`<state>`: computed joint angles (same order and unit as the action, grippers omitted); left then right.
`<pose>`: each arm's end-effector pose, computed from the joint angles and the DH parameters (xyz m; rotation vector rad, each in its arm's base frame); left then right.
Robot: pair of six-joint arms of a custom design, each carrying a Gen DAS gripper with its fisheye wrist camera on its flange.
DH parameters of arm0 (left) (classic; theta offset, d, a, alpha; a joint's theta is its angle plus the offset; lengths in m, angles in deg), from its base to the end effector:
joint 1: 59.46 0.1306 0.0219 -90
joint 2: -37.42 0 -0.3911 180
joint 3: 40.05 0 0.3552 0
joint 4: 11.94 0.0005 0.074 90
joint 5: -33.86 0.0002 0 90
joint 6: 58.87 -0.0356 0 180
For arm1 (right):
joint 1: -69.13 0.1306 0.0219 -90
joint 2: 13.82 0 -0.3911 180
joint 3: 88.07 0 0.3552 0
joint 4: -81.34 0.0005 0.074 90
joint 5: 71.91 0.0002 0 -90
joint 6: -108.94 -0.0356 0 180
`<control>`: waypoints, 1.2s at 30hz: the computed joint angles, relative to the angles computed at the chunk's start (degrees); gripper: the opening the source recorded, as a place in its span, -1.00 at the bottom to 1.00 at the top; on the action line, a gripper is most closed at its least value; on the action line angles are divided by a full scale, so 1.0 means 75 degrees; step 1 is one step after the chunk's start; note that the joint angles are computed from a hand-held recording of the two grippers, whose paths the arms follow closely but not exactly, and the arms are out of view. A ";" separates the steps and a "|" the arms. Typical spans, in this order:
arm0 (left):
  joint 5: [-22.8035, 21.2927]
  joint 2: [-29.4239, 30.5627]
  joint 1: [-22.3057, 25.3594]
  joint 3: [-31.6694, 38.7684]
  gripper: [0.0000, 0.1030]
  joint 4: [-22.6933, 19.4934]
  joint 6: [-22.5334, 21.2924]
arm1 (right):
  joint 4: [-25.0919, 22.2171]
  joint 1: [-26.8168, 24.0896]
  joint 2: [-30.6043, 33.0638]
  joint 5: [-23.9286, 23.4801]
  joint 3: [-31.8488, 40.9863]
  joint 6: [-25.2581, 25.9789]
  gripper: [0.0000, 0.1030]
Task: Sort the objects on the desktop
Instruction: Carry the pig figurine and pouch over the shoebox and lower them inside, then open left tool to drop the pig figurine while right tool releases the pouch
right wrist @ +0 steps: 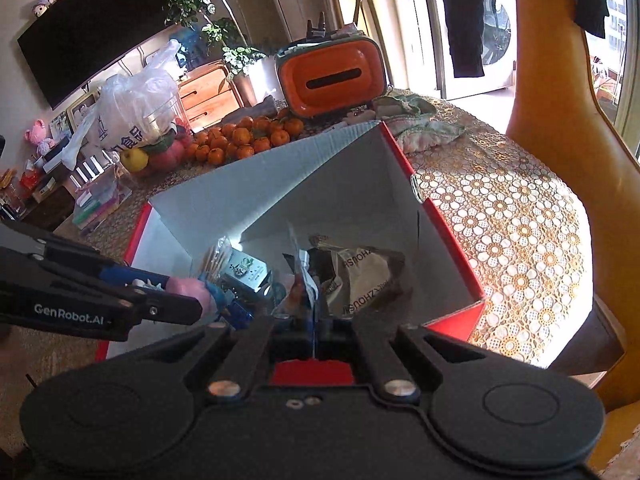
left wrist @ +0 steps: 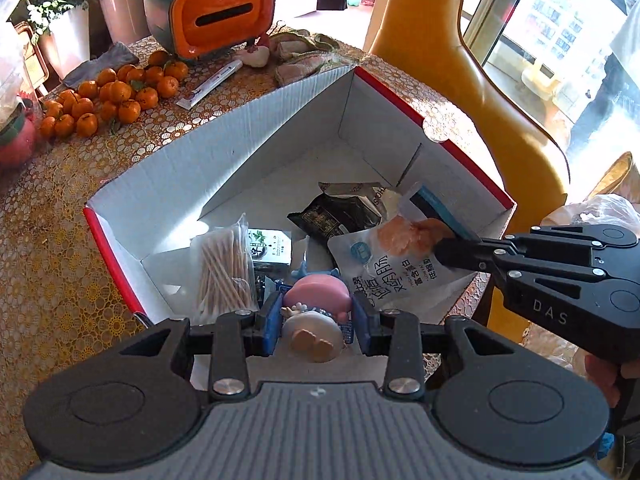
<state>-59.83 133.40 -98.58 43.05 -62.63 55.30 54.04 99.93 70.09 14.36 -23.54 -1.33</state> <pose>0.3561 -0.2873 0.3422 0.3315 2.6837 -0.2590 0.3345 0.2015 0.3218 -0.2555 2.4285 0.4897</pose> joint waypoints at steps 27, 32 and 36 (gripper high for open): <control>-0.0132 0.1278 0.0189 0.0301 -0.34 0.0022 -0.0101 | 0.0073 -0.0227 0.0179 -0.0106 -0.0007 0.0352 -0.49; -0.0085 0.1178 0.0176 0.0216 -0.33 0.0137 -0.0245 | 0.0115 -0.0210 0.0004 -0.0097 -0.0109 0.0596 -0.36; -0.0189 0.0883 0.0156 0.0044 0.18 0.0309 -0.0096 | 0.0175 -0.0150 -0.0148 -0.0111 -0.0194 0.0730 -0.17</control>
<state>-61.25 140.02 -97.41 43.37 -60.31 54.59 55.35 98.80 68.98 13.53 -25.00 4.14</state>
